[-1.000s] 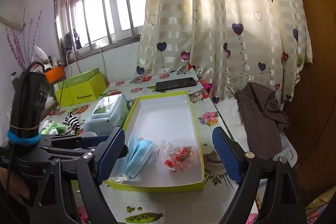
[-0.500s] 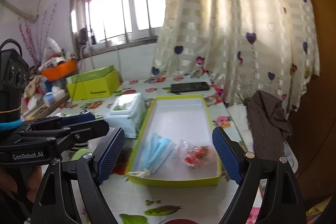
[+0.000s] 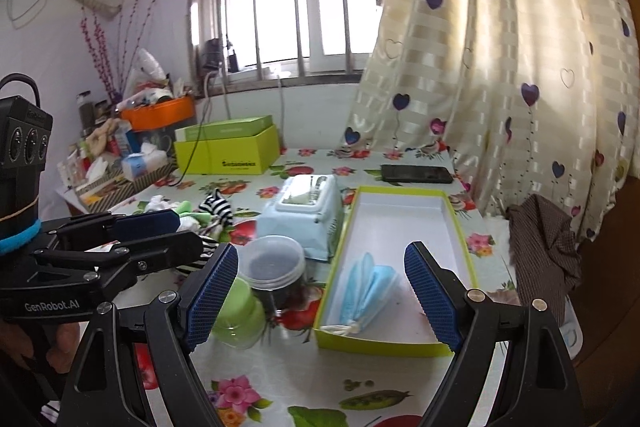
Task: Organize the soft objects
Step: 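Release the mask in the box and move both tools back to the socks, then grasp the white cap with the left tool while the right tool grasps the green-white sock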
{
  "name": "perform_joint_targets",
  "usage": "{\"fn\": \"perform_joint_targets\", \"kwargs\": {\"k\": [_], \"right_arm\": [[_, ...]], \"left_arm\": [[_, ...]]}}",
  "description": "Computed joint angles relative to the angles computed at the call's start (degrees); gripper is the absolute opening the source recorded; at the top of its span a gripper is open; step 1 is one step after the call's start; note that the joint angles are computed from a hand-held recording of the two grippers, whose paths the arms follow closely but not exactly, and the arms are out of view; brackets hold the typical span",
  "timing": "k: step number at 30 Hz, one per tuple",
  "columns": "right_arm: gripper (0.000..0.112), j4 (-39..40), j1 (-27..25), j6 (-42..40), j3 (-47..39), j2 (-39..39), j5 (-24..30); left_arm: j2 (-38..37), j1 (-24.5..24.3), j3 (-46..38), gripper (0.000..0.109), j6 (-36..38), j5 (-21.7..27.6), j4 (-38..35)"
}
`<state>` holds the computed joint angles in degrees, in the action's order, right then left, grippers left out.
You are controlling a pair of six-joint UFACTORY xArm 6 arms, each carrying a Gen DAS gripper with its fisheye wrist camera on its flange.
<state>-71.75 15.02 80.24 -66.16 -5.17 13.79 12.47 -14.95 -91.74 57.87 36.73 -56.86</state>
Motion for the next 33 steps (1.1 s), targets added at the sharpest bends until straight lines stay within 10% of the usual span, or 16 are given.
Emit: {"fn": "perform_joint_targets", "kwargs": {"k": [33], "right_arm": [[0.087,13.51,4.91,-14.69,-6.48,7.65,-3.77]], "left_arm": [[0.80,12.01,4.12,0.054,-10.75,-7.71,3.24]]}}
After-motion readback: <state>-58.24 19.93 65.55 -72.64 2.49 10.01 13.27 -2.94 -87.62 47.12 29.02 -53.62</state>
